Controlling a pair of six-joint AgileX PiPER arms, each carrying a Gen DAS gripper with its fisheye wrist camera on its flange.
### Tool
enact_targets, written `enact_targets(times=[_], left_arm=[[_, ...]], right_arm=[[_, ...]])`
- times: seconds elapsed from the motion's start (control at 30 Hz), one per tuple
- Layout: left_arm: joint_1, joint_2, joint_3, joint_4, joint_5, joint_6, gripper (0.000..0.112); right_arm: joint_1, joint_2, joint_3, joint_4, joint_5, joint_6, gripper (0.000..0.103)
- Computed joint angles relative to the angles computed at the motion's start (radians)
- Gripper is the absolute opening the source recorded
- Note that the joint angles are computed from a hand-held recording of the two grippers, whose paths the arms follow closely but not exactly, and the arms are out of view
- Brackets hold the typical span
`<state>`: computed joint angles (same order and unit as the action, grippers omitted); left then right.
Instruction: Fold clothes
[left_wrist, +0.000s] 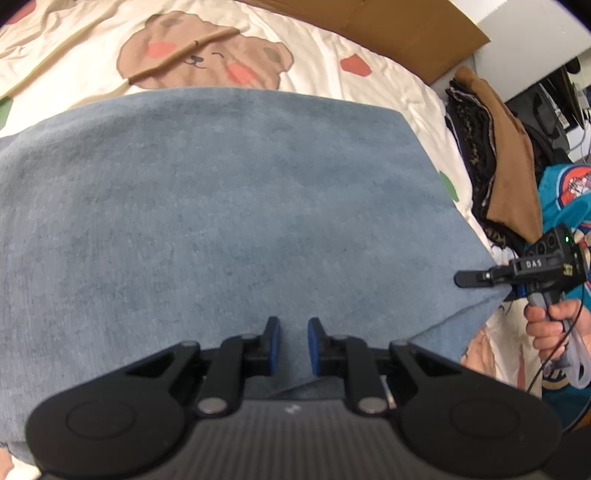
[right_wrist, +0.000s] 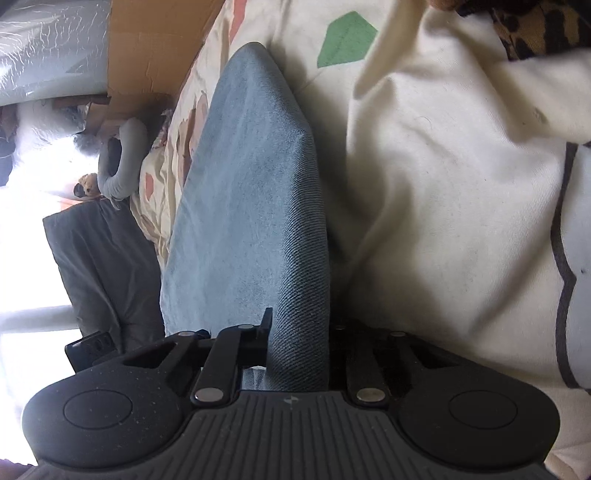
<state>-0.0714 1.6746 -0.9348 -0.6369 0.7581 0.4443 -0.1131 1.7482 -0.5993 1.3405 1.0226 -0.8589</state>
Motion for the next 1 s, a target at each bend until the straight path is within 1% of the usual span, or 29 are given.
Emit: enact_targets(times=[0.17, 0.33, 0.4, 0.47, 0.5, 0.6, 0.73, 0.8, 0.9, 1.0], left_arm=[[-0.011, -0.012, 0.006, 0.038, 0.019, -0.023, 0.012], [-0.038, -0.008, 0.044, 0.041, -0.008, -0.011, 0.01], [-0.051, 0.008, 0.048, 0.046, -0.019, -0.021, 0.006], [-0.058, 0.023, 0.049, 0.049, -0.009, -0.018, 0.002], [-0.06, 0.031, 0.047, 0.051, 0.002, -0.018, 0.002], [-0.066, 0.017, 0.071, 0.053, 0.0, -0.009, 0.002], [-0.062, 0.019, 0.058, 0.08, 0.057, -0.03, 0.002], [-0.062, 0.002, 0.041, 0.096, 0.101, -0.04, 0.003], [-0.05, -0.033, -0.006, 0.102, 0.146, -0.041, 0.003], [-0.035, -0.025, -0.071, 0.114, 0.143, -0.073, 0.004]], right_arm=[[0.013, -0.055, -0.012, -0.025, -0.002, 0.066, 0.013], [0.024, -0.093, -0.038, -0.051, 0.01, 0.118, 0.013], [0.026, -0.101, -0.044, -0.059, 0.013, 0.127, 0.013], [0.034, -0.108, -0.05, -0.068, 0.009, 0.141, 0.013], [0.034, -0.11, -0.05, -0.071, 0.008, 0.145, 0.013], [0.03, -0.114, -0.046, -0.075, 0.008, 0.148, 0.013], [0.026, -0.116, -0.046, -0.082, 0.008, 0.154, 0.013], [0.027, -0.117, -0.051, -0.089, 0.007, 0.159, 0.013], [0.028, -0.116, -0.056, -0.097, 0.005, 0.172, 0.014], [0.03, -0.114, -0.058, -0.103, -0.003, 0.183, 0.014]])
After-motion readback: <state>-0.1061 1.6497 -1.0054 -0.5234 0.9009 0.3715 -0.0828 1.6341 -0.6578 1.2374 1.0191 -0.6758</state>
